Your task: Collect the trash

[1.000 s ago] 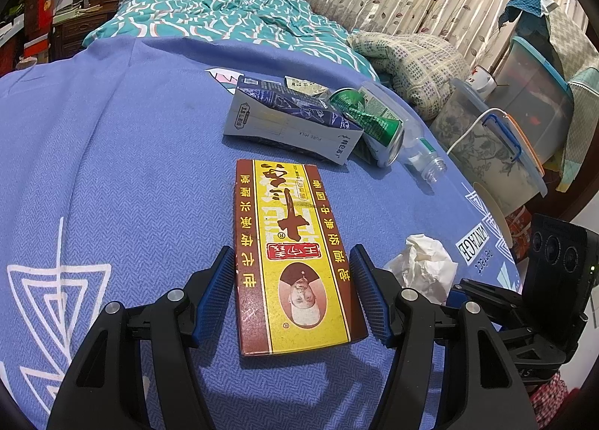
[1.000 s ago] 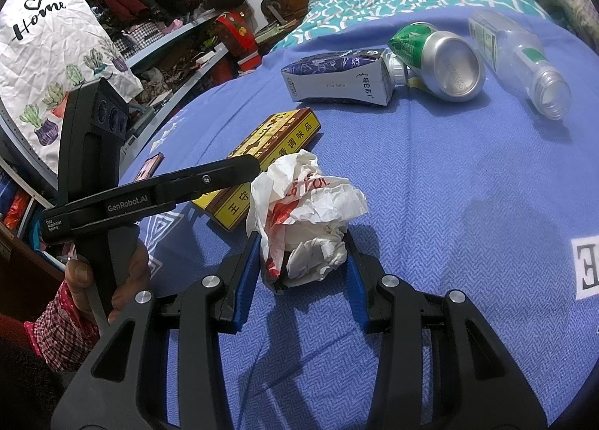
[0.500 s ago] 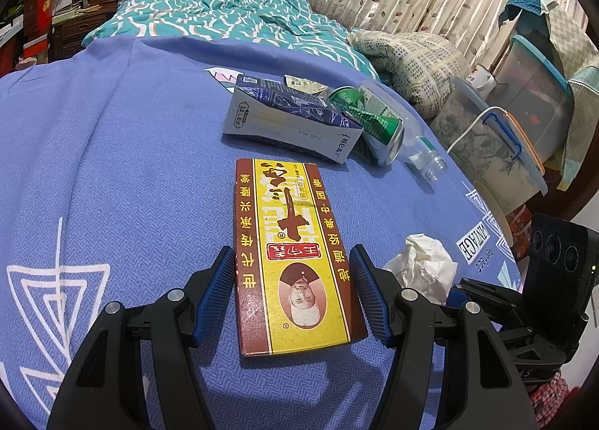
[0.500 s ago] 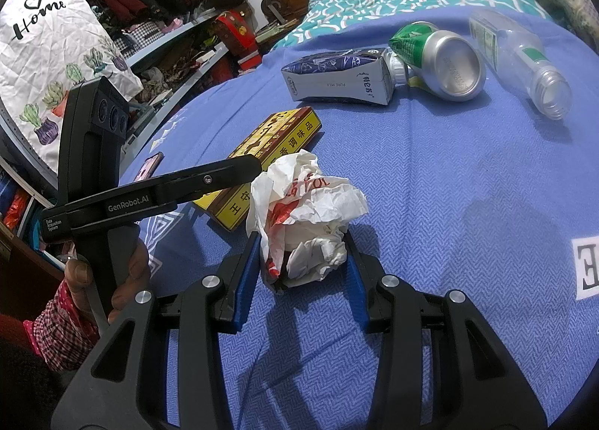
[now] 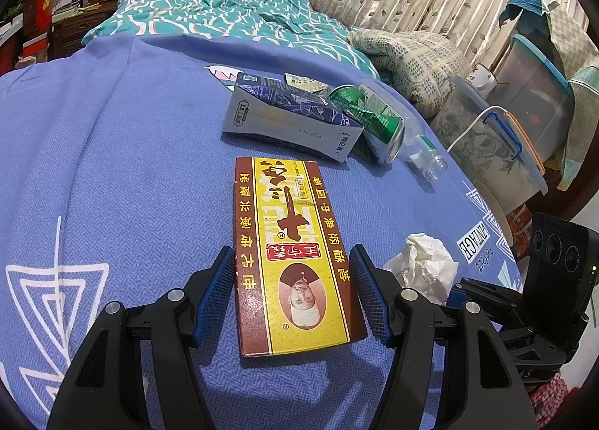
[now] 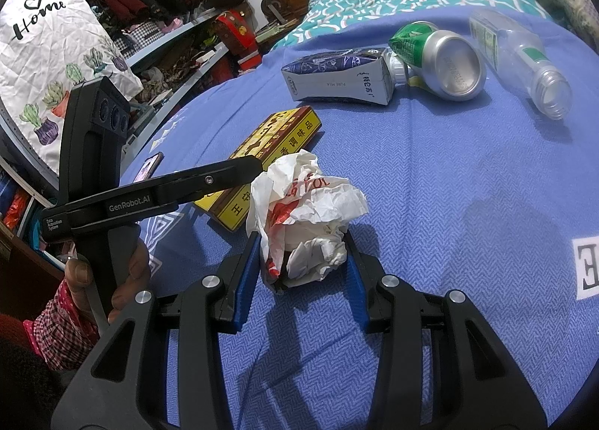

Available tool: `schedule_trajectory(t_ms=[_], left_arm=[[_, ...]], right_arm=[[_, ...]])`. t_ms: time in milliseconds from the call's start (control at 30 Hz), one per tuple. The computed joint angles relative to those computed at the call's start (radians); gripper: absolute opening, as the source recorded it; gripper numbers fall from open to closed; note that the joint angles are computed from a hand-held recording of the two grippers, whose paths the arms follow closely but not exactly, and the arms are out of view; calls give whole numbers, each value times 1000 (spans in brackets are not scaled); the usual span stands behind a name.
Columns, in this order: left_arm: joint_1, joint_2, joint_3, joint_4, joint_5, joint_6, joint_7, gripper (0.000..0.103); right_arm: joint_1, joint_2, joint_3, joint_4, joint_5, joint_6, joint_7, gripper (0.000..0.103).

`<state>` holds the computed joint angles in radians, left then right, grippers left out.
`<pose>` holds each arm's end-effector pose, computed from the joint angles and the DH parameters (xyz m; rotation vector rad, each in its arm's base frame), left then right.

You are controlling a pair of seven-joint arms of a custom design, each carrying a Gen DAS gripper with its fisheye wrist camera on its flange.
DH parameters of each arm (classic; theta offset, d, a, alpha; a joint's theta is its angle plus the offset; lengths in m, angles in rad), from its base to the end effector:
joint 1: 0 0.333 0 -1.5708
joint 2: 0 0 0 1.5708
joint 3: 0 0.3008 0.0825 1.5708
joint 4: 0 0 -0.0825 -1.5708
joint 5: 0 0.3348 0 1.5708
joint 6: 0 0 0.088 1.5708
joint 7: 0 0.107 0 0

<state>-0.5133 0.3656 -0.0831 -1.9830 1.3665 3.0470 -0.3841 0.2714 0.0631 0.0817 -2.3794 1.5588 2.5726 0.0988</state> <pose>0.4344 -0.3825 0.3418 -1.9790 1.8858 -1.0758 0.4454 0.1466 0.3197 -1.9441 1.1842 0.1253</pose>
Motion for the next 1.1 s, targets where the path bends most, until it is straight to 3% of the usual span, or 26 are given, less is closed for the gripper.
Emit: schedule_trajectory(t_ms=[1100], left_arm=[[13, -8, -21, 5, 56, -6, -48, 60]], right_arm=[[-2, 1, 0, 2, -3, -4, 2, 44]])
